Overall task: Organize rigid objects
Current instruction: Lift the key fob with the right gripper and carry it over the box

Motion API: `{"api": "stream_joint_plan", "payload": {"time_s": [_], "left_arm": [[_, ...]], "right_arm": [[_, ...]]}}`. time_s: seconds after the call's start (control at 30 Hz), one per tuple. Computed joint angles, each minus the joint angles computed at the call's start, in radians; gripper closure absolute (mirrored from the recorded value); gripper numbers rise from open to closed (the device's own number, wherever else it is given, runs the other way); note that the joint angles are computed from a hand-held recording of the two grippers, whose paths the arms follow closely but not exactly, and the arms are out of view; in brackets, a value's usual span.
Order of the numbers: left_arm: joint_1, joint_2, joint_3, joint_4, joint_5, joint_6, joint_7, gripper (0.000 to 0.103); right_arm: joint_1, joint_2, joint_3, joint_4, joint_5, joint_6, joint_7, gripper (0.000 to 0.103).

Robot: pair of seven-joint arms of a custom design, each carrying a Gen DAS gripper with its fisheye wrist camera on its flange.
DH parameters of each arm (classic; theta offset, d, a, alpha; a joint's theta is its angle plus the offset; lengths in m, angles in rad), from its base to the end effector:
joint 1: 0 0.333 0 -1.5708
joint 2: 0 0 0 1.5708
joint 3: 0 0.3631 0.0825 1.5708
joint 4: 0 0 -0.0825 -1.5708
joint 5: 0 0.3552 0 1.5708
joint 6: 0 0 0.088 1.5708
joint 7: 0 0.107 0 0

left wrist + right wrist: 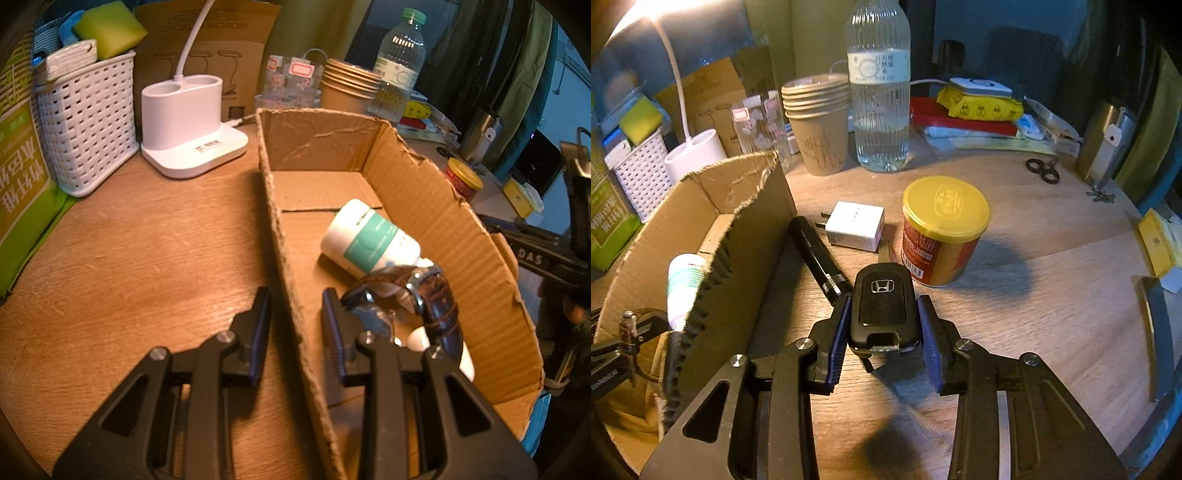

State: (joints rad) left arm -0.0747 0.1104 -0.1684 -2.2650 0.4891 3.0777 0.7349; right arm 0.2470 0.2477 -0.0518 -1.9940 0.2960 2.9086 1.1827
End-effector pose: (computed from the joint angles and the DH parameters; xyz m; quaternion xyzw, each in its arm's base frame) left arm 0.5322 -0.1683 0.4562 -0.7025 0.6207 -0.3045 0.1688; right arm 0.6231 0.1080 0.4773 -0.7658 0.5503 -0.2039 0.2631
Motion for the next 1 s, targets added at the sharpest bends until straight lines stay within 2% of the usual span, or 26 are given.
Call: {"api": "stream_joint_plan", "payload": {"time_s": [0.67,0.83,1.0], "left_arm": [[0.001,0.000,-0.001,0.000,0.000,0.000,0.000,0.073],[0.001,0.000,-0.001,0.000,0.000,0.000,0.000,0.073],[0.001,0.000,-0.001,0.000,0.000,0.000,0.000,0.073]], "right_arm": [[0.003,-0.107,0.022,-0.065,-0.011,0.059,-0.015,0.065],[0.001,-0.140,0.036,-0.078,-0.011,0.078,-0.024,0.065],[-0.008,-0.168,0.069,-0.080,0.042,0.086,-0.086,0.065]]}}
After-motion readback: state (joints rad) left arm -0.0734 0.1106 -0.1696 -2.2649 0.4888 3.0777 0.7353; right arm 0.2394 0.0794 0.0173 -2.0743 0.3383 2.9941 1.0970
